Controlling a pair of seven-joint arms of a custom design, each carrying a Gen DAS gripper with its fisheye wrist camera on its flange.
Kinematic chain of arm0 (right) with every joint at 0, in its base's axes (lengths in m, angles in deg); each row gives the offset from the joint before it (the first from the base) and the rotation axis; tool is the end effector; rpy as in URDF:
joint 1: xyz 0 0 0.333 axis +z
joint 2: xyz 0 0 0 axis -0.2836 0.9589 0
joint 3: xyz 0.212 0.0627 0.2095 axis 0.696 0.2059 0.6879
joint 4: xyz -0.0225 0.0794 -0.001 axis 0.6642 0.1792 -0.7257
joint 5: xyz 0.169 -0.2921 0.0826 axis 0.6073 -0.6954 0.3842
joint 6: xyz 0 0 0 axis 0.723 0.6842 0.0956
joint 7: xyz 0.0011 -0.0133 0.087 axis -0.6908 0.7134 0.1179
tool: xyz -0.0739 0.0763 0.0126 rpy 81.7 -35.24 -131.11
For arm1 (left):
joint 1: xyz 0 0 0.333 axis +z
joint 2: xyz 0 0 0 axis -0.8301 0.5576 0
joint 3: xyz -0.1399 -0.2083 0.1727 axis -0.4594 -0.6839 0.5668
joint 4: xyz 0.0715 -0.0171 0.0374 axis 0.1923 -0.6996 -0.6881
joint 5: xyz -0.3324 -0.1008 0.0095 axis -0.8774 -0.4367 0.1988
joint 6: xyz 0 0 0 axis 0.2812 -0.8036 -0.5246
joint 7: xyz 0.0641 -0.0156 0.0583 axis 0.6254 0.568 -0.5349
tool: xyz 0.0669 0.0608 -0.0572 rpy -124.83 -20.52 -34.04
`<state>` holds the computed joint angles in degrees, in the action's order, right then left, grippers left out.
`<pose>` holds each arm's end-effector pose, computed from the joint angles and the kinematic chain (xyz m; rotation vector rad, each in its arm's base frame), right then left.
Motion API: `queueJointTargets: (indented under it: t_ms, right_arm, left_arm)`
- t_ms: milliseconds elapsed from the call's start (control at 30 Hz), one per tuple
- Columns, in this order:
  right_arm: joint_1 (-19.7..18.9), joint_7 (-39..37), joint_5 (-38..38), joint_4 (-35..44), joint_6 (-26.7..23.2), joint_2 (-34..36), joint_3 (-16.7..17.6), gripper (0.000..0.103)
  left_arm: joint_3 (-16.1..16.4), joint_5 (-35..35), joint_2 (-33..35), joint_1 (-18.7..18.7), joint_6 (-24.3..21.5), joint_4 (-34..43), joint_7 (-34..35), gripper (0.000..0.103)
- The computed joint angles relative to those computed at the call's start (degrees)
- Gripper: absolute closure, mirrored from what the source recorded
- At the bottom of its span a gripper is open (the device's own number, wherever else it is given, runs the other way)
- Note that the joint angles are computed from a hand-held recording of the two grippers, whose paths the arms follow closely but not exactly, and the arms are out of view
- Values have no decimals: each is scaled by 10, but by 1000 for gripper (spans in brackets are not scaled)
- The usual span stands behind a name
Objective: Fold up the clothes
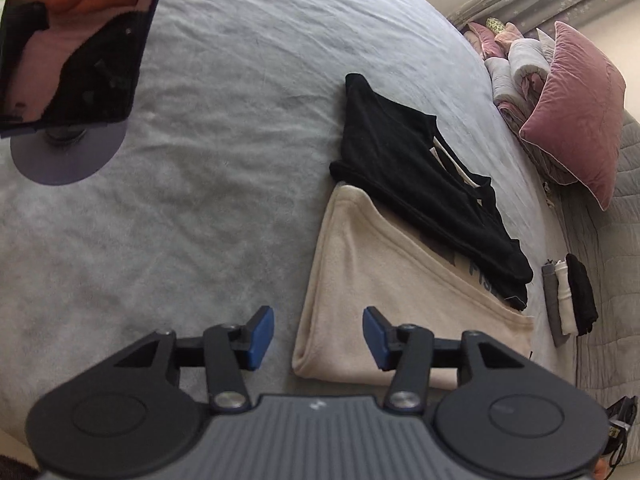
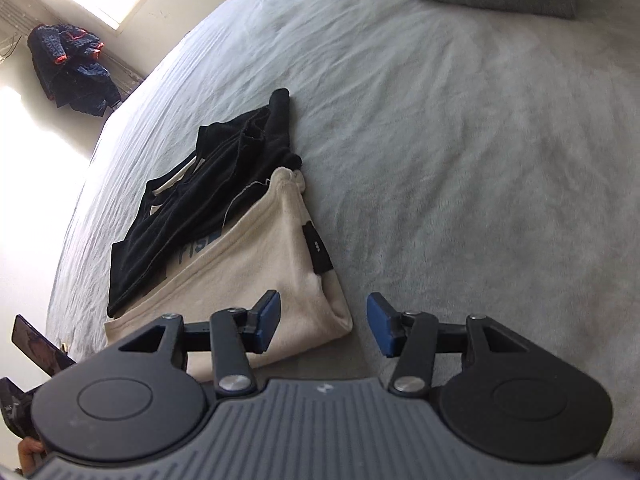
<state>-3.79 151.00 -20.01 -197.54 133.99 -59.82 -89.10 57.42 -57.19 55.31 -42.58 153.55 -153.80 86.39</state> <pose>0.4527 0.0676 0.4669 -1.1718 2.1309 -0.0105 0.5164 0.1098 0.4688 2.2758 -1.7028 0.9720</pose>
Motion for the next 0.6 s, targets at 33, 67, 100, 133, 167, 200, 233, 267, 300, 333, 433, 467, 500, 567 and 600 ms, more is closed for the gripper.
queueJointTargets:
  t_ms: [33, 67, 100, 133, 167, 200, 233, 267, 300, 333, 433, 467, 500, 567, 600]
  right_arm:
    - [9, -15, 27, 1, -11, 0, -12, 51]
    - [13, -29, 49, 3, -22, 2, -22, 51]
    - [17, -47, 76, 6, -31, 5, -30, 51]
    - [23, -70, 113, 9, -34, 8, -37, 51]
    - [26, -94, 150, 12, -38, 12, -43, 51]
    - [27, -116, 184, 16, -44, 16, -47, 51]
    - [26, -138, 214, 21, -52, 20, -49, 51]
    - [24, -159, 242, 25, -61, 24, -50, 51]
    - [20, -178, 264, 30, -71, 29, -49, 50]
    - [14, -192, 274, 34, -79, 32, -46, 50]
    - [1, -219, 298, 41, -91, 39, -35, 50]
    - [-2, -230, 310, 43, -94, 41, -33, 51]
    - [-4, -241, 321, 45, -96, 44, -31, 52]
    - [-9, -257, 335, 48, -98, 48, -26, 52]
    - [-11, -264, 338, 48, -100, 48, -24, 52]
  left_arm:
    - [3, -3, 4, 3, -13, 3, -2, 53]
    - [4, -7, 8, 6, -25, 6, -1, 53]
    - [5, -12, 11, 9, -34, 8, 3, 53]
    - [5, -15, 14, 11, -40, 10, 8, 52]
    - [3, -17, 16, 12, -44, 12, 14, 52]
    - [2, -18, 20, 13, -51, 16, 19, 52]
    - [2, -19, 25, 15, -61, 22, 25, 52]
    - [1, -20, 31, 18, -74, 29, 30, 52]
    - [0, -22, 38, 21, -90, 37, 33, 53]
    - [0, -25, 47, 26, -108, 48, 36, 53]
    - [-3, -47, 66, 41, -137, 62, 31, 55]
    - [-4, -55, 71, 46, -143, 63, 31, 55]
    - [-5, -65, 74, 50, -148, 63, 34, 55]
    - [-7, -83, 80, 59, -158, 62, 38, 55]
    - [-8, -91, 80, 63, -162, 60, 40, 55]
